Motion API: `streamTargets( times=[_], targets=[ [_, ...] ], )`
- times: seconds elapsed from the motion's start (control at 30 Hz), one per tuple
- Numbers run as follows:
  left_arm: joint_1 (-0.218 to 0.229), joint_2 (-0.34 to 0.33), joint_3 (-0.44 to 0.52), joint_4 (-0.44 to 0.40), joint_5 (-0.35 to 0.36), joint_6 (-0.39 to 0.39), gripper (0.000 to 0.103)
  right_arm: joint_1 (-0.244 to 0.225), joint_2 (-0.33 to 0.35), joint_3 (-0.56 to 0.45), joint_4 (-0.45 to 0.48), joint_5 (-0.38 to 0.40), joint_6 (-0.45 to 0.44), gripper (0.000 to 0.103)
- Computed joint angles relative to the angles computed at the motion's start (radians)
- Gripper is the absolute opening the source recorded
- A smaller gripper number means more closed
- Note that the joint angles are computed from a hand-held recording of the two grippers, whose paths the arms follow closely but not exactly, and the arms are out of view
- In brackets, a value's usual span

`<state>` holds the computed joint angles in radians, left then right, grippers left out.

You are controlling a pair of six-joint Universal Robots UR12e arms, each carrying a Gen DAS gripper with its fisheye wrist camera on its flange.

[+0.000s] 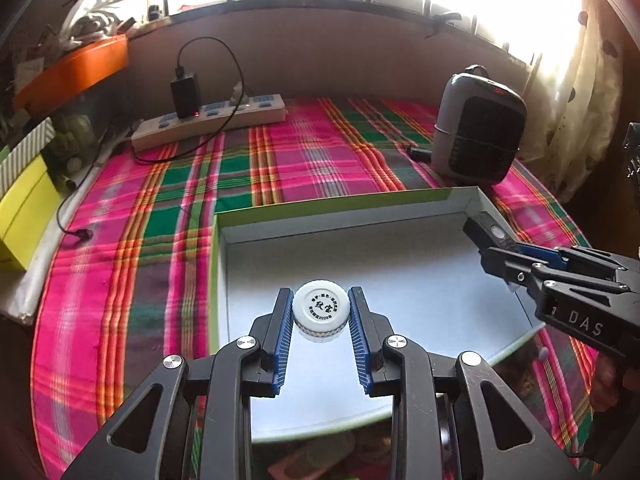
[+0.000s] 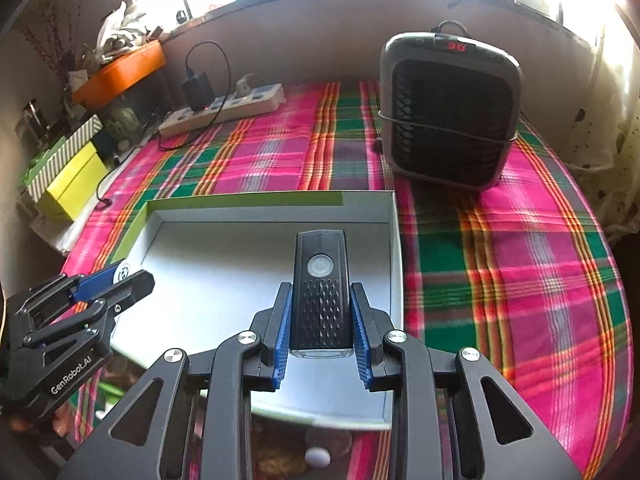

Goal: Organize objects
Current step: 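Lift and carry the remote with right tool and jar with left tool into the green box, then open right tool to drop the remote while left tool releases the jar in the box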

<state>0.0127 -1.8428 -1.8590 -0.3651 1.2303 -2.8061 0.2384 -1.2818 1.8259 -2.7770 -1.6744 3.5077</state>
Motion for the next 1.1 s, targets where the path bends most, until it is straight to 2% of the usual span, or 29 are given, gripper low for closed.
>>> streamTargets(
  times=[0.43, 1.1],
  targets=[
    [-0.011, -0.042, 0.041, -0.025, 0.025, -0.015, 0.025, -0.009, 0.032, -0.027, 0.03, -0.007, -0.009, 0.029],
    [-0.019, -0.051, 0.046, -0.025, 0.057, -0.013, 0.025, 0.001, 0.046, -0.039, 0.026, -0.039, -0.02, 0.029]
  ],
)
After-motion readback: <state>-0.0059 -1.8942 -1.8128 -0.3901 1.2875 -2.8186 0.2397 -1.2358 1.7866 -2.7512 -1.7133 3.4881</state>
